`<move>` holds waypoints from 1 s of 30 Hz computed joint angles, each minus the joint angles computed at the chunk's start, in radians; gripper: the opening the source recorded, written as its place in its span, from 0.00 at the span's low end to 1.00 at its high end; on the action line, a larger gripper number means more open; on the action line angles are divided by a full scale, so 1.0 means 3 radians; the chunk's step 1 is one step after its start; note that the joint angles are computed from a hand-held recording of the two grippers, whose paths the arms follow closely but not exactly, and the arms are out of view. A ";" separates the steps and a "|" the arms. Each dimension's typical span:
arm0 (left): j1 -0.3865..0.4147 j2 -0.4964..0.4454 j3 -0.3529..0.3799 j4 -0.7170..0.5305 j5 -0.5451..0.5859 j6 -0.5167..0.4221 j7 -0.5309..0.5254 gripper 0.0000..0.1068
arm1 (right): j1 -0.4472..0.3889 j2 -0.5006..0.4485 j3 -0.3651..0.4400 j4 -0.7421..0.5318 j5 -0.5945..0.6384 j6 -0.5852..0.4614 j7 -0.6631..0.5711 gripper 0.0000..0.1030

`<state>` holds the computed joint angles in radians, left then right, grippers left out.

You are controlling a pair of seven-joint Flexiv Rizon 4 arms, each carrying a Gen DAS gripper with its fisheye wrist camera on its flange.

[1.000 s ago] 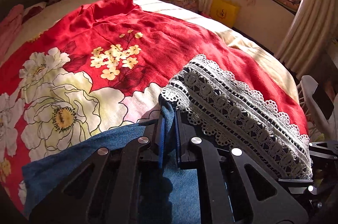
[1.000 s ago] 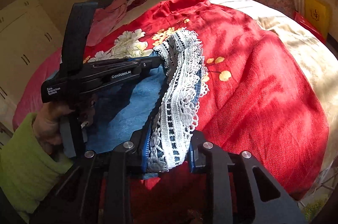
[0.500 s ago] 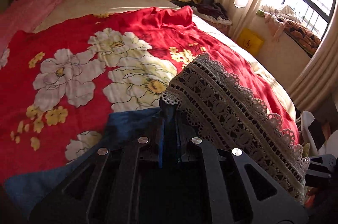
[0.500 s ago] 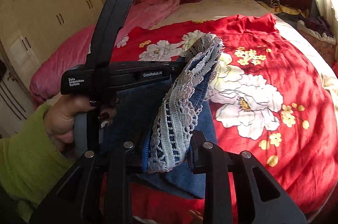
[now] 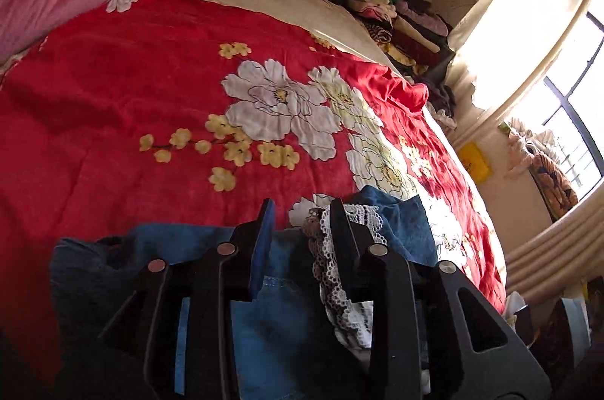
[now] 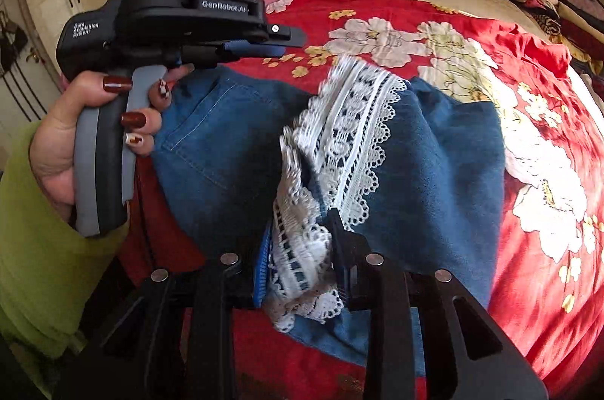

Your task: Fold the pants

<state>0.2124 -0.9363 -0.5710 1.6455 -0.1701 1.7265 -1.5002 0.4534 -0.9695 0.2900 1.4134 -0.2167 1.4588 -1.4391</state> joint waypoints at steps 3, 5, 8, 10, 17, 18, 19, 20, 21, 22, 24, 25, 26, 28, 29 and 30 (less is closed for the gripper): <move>-0.0023 0.0001 0.0043 0.0006 -0.0019 -0.0063 -0.0001 0.29 | -0.0036 -0.0020 0.0166 0.0021 -0.0041 -0.0061 -0.0180 0.42; -0.0013 -0.0044 -0.0010 -0.0025 -0.0022 -0.0124 0.0049 0.33 | -0.0074 0.0020 0.0240 0.0094 -0.0009 -0.0008 -0.0265 0.53; -0.0117 -0.0063 0.0050 -0.0119 -0.0069 -0.0239 0.0133 0.38 | -0.0135 0.0125 0.0263 0.0255 0.0082 0.0215 -0.0285 0.58; -0.0136 -0.0093 0.0023 -0.0162 -0.0105 -0.0313 0.0218 0.41 | -0.0118 0.0201 0.0138 0.0353 0.0133 0.0427 -0.0175 0.61; -0.0605 -0.0156 0.0520 -0.0624 -0.0418 -0.0884 0.0367 0.65 | 0.0011 0.0236 -0.0536 0.0266 0.0226 0.0486 0.0611 0.62; -0.0660 -0.0174 0.0584 -0.0685 -0.0467 -0.0942 0.0370 0.65 | -0.0030 0.0191 -0.0541 0.0175 0.0206 0.0410 0.0696 0.62; -0.0717 -0.0204 0.0644 -0.0758 -0.0522 -0.0999 0.0363 0.65 | -0.0090 0.0142 -0.0508 0.0083 0.0185 0.0329 0.0758 0.62; -0.0751 -0.0230 0.0679 -0.0809 -0.0577 -0.1030 0.0364 0.65 | -0.0179 0.0067 -0.0441 -0.0065 0.0155 0.0210 0.0792 0.64; -0.0787 -0.0246 0.0715 -0.0845 -0.0620 -0.1050 0.0370 0.51 | -0.0253 -0.0016 -0.0365 -0.0227 0.0139 0.0073 0.0823 0.66; -0.0814 -0.0252 0.0745 -0.0871 -0.0654 -0.1074 0.0378 0.34 | -0.0351 -0.0037 -0.0248 -0.0282 0.0193 -0.0006 0.0784 0.66; -0.0817 -0.0257 0.0720 -0.0875 -0.0727 -0.1079 0.0426 0.16 | -0.0485 -0.0217 -0.0055 -0.0636 0.0181 -0.0278 0.0759 0.66; -0.0841 -0.0244 0.0745 -0.0871 -0.0732 -0.1061 0.0449 0.13 | -0.0489 -0.0296 -0.0037 -0.0786 0.0205 -0.0369 0.0747 0.66; -0.0848 -0.0220 0.0743 -0.0842 -0.0722 -0.1018 0.0500 0.10 | -0.0495 -0.0389 -0.0013 -0.0968 0.0227 -0.0481 0.0719 0.66; -0.0828 -0.0169 0.0693 -0.0761 -0.0722 -0.0891 0.0579 0.10 | -0.0500 -0.0571 0.0054 -0.1333 0.0302 -0.0719 0.0656 0.66; -0.0807 -0.0150 0.0660 -0.0731 -0.0722 -0.0840 0.0615 0.10 | -0.0476 -0.0675 0.0042 -0.1548 0.0330 -0.0870 0.0669 0.66; -0.0820 -0.0136 0.0684 -0.0725 -0.0713 -0.0817 0.0629 0.10 | -0.0448 -0.0769 0.0021 -0.1732 0.0358 -0.1000 0.0687 0.66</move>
